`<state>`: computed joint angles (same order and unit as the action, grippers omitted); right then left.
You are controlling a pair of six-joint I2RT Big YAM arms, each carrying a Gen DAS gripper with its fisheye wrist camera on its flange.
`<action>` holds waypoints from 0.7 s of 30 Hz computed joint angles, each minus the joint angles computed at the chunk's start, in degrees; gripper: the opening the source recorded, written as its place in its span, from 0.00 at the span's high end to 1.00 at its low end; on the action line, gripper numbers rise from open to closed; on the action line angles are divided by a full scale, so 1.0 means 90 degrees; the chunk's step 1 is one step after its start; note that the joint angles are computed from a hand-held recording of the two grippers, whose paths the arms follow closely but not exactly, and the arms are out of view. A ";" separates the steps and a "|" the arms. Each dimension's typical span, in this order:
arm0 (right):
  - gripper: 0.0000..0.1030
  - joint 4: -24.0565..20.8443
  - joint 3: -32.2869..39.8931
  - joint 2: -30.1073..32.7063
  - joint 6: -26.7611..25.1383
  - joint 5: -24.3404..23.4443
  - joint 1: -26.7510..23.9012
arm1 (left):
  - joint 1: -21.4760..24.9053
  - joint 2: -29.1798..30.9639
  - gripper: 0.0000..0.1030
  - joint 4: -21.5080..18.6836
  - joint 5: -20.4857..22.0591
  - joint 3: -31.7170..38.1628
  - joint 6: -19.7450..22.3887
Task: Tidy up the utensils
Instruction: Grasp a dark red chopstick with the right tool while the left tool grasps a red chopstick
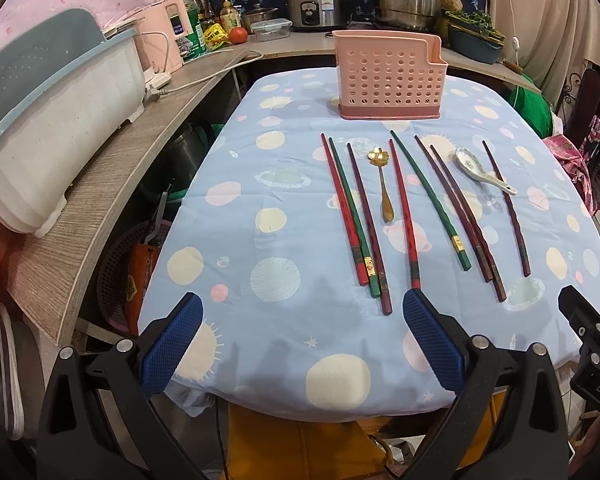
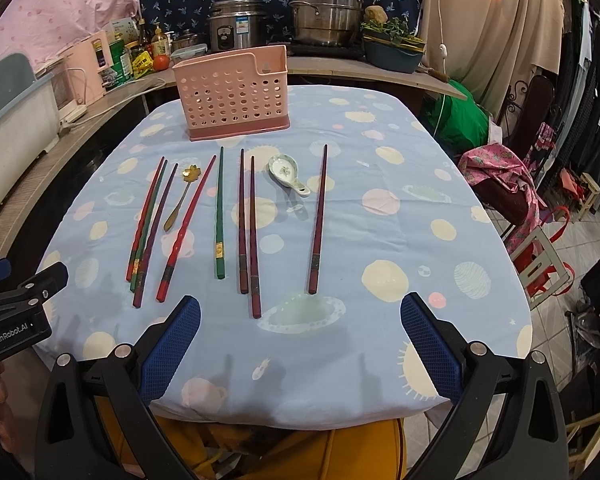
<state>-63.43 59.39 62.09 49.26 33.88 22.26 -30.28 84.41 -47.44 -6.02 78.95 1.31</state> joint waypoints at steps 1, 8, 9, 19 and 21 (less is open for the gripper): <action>0.07 0.0013 -0.0005 0.0008 -0.0003 -0.0011 -0.0011 | 0.0009 0.0030 0.07 -0.0001 -0.0009 0.0020 -0.0002; 0.07 0.0201 -0.0041 0.0134 -0.0174 -0.0155 -0.0216 | 0.0066 0.0368 0.07 -0.0105 0.0006 0.0257 -0.0076; 0.07 0.0251 -0.0057 0.0151 -0.0212 -0.0194 -0.0265 | 0.0070 0.0430 0.07 -0.0119 0.0010 0.0298 -0.0093; 0.07 0.0725 -0.0166 0.0366 -0.0508 -0.0535 -0.0726 | 0.0179 0.1181 0.12 -0.0231 0.0245 0.0729 -0.0264; 0.07 0.0781 -0.0160 0.0414 -0.0558 -0.0586 -0.0790 | 0.0188 0.1302 0.14 -0.0236 0.0257 0.0789 -0.0299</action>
<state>-56.40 57.96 65.81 44.24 28.61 15.15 -28.59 96.13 -49.56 -3.71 86.05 -1.38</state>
